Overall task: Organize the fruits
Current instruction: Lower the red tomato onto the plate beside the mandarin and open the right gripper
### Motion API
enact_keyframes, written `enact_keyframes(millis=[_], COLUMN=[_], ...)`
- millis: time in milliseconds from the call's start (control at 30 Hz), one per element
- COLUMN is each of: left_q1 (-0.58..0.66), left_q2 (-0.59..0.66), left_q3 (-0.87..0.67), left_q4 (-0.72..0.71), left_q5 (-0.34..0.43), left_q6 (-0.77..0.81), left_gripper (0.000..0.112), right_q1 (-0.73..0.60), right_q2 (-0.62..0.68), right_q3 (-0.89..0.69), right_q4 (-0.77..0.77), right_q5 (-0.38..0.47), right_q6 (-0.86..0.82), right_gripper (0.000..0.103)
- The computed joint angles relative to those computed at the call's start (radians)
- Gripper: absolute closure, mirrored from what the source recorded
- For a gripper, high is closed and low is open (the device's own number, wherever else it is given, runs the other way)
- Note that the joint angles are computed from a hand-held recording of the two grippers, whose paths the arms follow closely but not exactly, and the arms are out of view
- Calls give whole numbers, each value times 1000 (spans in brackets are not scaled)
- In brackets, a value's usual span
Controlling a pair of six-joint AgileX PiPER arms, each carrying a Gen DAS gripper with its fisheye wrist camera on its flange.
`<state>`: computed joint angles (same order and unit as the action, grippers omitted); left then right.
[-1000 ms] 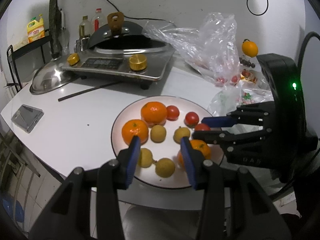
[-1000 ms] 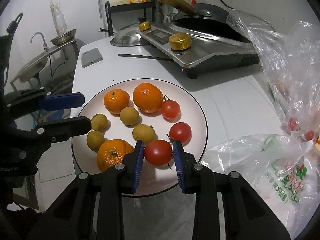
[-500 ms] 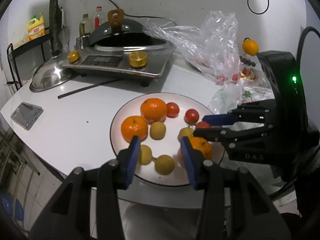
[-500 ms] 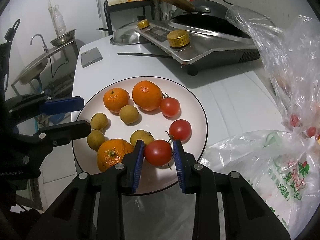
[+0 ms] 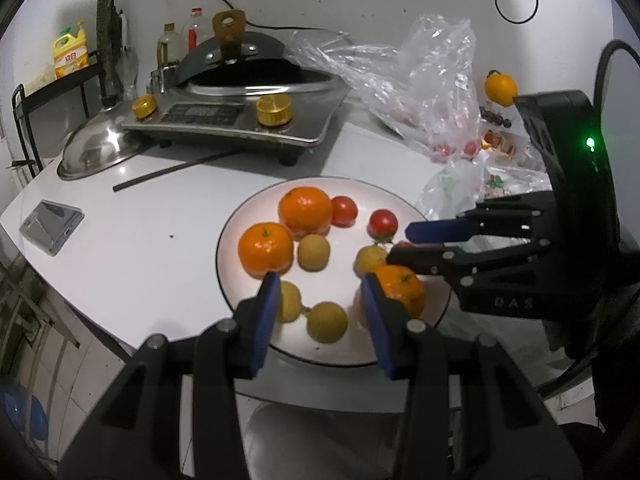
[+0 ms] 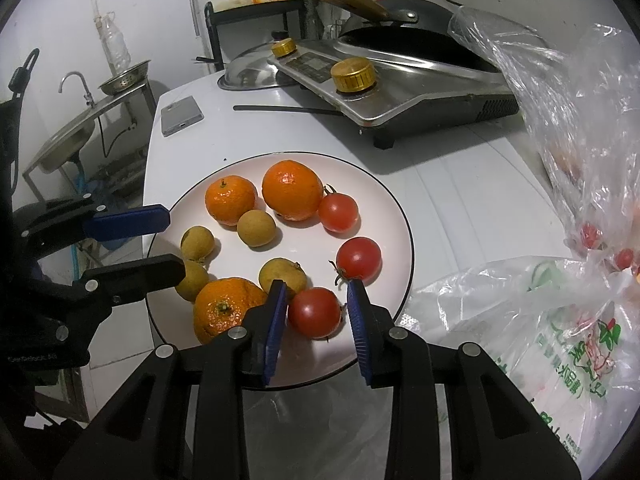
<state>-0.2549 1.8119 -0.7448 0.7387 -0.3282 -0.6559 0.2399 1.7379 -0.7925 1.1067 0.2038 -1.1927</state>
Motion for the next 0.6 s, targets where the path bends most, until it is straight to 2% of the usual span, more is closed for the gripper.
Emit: enact_keyframes(millis=[333, 467, 600], left_q1=[2, 4, 8], left_q2=[-14, -16, -22], left_q3=[12, 16, 23], left_q4=[-17, -27, -33], left_q5=[-1, -6, -12], left_q6=[16, 23, 27], left_gripper=[69, 68, 68], right_q1=[-5, 9, 18], right_q2=[-10, -40, -64], right_q3=[9, 20, 15], right_q4=[34, 1, -35], right_q5=[-5, -45, -50], right_q6=[-35, -5, 10], right_gripper=[70, 70, 70])
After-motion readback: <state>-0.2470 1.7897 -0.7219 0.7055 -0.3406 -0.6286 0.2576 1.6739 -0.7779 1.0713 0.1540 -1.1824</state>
